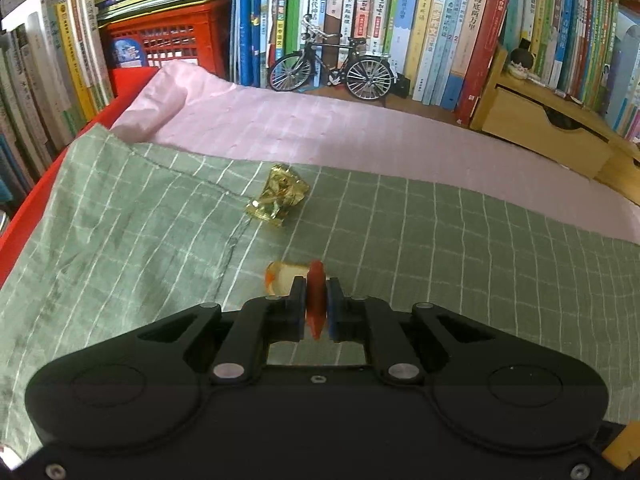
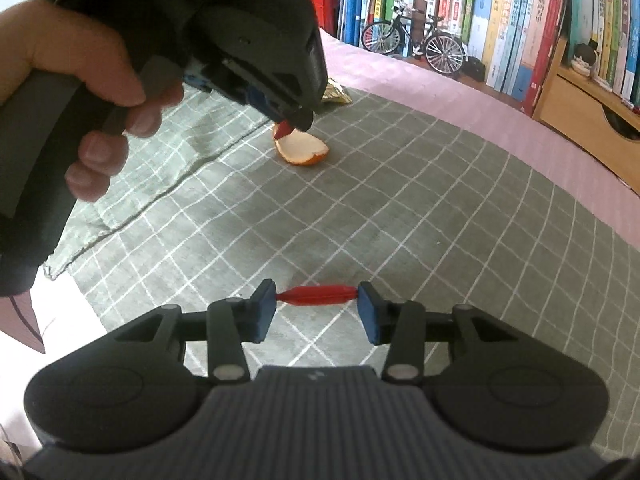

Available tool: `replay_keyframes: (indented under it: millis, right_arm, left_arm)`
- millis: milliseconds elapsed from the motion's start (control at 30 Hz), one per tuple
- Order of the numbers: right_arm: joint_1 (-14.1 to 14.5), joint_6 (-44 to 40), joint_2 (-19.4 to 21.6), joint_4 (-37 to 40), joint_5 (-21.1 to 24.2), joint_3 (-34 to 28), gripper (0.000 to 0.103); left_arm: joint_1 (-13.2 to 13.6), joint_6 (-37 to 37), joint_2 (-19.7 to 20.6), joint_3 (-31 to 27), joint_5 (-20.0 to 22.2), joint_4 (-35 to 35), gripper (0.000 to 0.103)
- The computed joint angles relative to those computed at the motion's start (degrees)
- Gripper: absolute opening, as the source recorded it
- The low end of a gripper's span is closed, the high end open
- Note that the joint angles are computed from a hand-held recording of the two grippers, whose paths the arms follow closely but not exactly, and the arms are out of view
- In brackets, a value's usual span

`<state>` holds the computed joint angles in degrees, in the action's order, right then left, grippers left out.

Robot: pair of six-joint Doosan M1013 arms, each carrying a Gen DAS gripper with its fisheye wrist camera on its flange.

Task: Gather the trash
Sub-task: 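Grasp the red piece with the right tool while the left tool grasps the red stem, then carry both red pieces over the black trash bin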

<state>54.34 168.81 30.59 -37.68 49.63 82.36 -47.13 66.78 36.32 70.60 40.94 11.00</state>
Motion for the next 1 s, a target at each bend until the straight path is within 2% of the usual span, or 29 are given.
replay_keyframes:
  millis: [500,1000]
  right_arm:
    - [3.48,4.46,0.33,-2.52,4.21,-2.46,0.048]
    - [9.0,8.51,0.07,-3.94,9.89,-4.57,0.048]
  left_arm:
    - [-0.21,-2.25,-6.89,9.13,-3.73,1.58,0.009]
    - [-1.3,-8.45,-18.9,23.59,-6.59,6.13,0.009]
